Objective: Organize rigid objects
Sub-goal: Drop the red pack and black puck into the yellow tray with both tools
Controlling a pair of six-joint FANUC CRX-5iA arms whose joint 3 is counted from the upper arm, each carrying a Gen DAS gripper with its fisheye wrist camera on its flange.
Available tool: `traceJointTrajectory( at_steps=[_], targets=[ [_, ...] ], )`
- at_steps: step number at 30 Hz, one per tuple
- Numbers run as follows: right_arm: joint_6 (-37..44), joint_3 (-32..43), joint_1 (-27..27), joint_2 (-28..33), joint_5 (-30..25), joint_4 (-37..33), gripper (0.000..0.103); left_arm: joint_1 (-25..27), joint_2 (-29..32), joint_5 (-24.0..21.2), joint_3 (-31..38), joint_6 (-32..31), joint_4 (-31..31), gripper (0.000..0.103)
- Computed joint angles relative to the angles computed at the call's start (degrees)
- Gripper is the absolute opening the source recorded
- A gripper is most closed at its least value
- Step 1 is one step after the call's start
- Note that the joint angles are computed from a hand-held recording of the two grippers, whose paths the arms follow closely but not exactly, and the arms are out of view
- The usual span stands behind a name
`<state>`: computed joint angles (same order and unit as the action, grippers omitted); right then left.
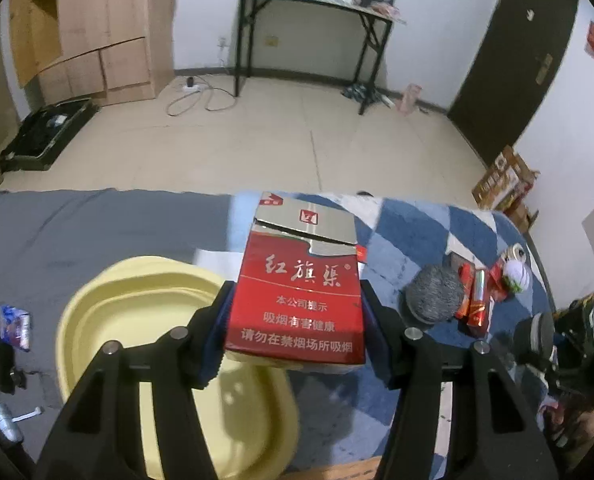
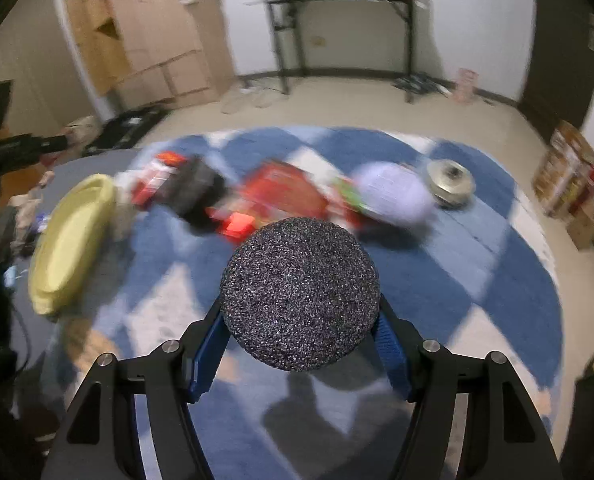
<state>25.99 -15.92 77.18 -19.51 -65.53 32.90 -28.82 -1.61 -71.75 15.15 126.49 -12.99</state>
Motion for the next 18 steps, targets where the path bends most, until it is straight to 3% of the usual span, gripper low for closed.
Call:
traceJointTrajectory(
  at_steps=[6, 10, 13, 18],
  targets=[
    [10.68, 13.7, 3.62, 11.35, 6.09, -2.36, 0.067, 4.97, -7.72, -2.32, -7.39, -2.2, -0.35, 0.06],
    [19.52, 27.66, 4.94, 24.64, 8.64, -7.42, 0.067, 10.48, -12.6, -0.72, -15.93, -4.42, 2.23, 0.059],
    [24.63, 36.24, 5.23, 32.72, 7.38, -11.85, 0.067, 15.54, -15.54, 4.4, -22.73, -6.93, 7.28, 0.059],
    [31.08, 47.67, 5.52, 44.21, 1.56, -15.18, 0.067, 19.59, -16.14, 7.78, -28.74, -9.96, 10.02, 0.059]
  ],
)
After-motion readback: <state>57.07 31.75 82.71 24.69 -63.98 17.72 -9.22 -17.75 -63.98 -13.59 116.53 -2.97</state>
